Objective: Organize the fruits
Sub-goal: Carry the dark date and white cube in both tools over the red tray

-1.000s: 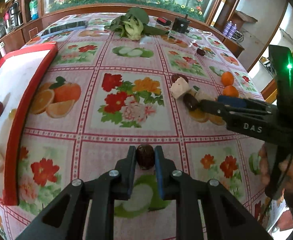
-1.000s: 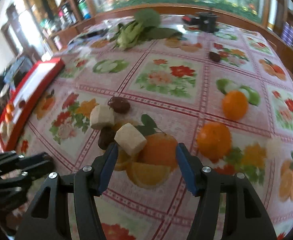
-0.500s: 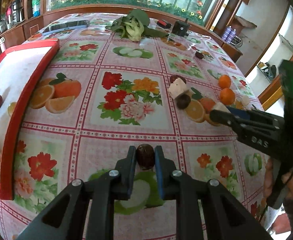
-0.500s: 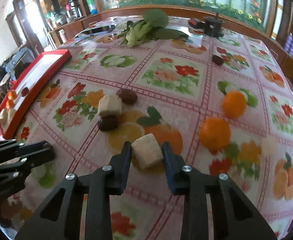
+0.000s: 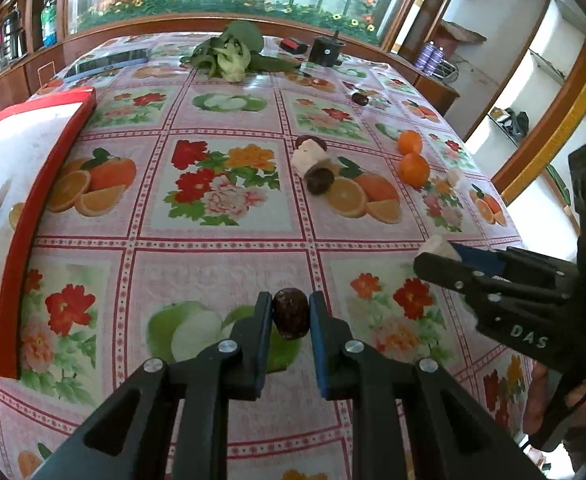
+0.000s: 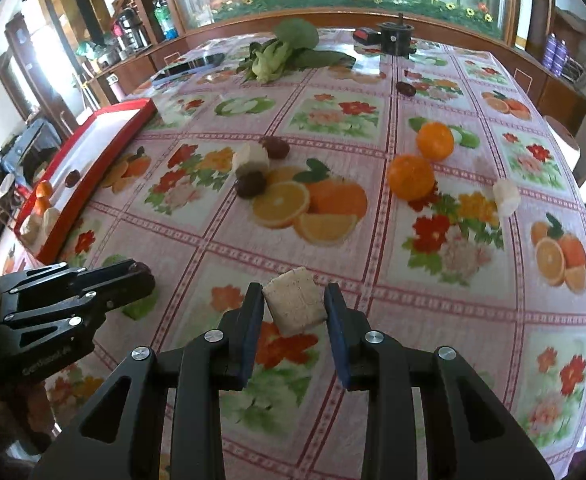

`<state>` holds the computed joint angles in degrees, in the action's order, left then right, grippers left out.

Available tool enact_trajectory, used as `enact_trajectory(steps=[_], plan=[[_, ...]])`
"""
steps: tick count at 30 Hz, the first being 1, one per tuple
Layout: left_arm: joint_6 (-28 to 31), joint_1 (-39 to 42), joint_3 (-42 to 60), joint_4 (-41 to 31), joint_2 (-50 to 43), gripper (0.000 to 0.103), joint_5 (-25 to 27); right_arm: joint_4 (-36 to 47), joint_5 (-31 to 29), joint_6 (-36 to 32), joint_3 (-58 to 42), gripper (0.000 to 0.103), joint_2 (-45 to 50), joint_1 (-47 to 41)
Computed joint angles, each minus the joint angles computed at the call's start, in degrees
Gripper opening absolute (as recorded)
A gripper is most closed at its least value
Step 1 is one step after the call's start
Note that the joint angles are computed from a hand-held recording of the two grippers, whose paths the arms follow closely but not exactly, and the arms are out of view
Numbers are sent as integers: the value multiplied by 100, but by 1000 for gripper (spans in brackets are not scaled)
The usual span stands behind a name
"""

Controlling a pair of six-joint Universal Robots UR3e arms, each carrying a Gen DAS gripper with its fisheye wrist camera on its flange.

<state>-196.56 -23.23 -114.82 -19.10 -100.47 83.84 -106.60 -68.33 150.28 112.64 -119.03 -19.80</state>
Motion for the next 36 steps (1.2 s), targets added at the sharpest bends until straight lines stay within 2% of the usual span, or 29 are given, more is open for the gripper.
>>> enact_trajectory(steps=[7,18,27,36], plan=[[241,280,-397,-31,591,21,-55,-406,-329,694,-129,30,317,829],[863,1365,-1255,-267,1758,21,-374,-1141,-858,1872,-975,30,1657,2556],[1616,2748,-1599,-796,2635,21,-931,-1262,-1023,2533,-2368,30,2990,3624],[2269,4099,-1639,-1227,2967,21,-1390,-1105,-1166,2940,-4193,30,4401,4335]])
